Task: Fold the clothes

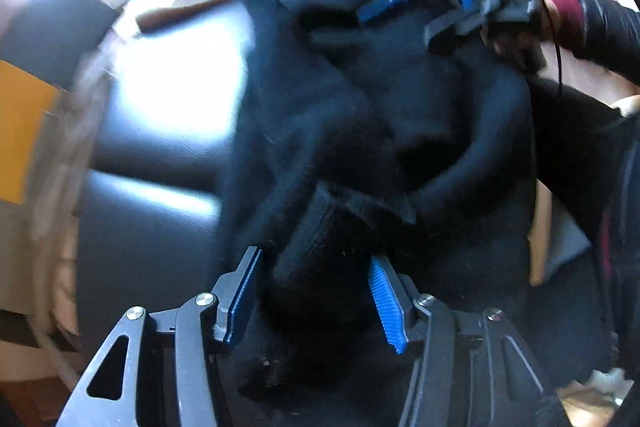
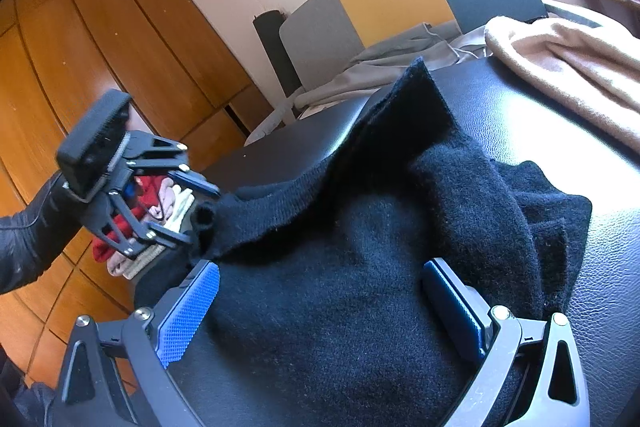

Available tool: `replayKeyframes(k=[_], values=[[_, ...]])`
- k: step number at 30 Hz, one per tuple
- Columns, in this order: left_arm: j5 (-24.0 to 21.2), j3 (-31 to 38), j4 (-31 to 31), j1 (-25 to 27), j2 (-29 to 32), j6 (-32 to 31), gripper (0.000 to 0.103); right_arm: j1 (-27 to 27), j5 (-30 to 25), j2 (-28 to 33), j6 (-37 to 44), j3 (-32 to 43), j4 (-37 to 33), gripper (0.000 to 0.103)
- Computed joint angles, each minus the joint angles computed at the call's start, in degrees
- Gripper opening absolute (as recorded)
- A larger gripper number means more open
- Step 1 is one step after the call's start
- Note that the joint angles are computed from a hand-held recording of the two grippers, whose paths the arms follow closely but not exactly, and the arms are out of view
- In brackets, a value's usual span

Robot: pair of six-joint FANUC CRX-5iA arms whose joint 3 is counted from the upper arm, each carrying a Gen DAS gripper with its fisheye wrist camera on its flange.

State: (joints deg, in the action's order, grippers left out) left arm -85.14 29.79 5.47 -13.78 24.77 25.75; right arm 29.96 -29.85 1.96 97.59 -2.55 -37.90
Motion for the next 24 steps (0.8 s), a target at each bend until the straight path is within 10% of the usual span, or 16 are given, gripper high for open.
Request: replayKeyframes(k=[4,9,15,21,24], values=[[3.15,-4.54,10.48,4.18,-1.48,5.17,0.010,-0.65,-0.19,-0.13,1.62,0.04,-2.06,0.103],[17.39,-17.16,31.07,12.17,-6.13,16.53,0.009,-0.89,-0.14,-0.30,2.48,-0.08,-3.14,0.103],[23.55,-22.17,35.97,17.08,-4.92,35.07,0.031,-0.12,0.34,-0.31,0.76,-0.28,-1.12,0.103],[28.24,-38.60,46.76,20.65,-13.98,30.86,0.050,0.69,-1.96,0.33,-4.97,1.01,3.45,0.103],[28.12,-44.83,47.69,22.37,-18.45,27.71,0.050,-0.41,-12.03,2.31,-14.52,6.62,7.29,0.103]])
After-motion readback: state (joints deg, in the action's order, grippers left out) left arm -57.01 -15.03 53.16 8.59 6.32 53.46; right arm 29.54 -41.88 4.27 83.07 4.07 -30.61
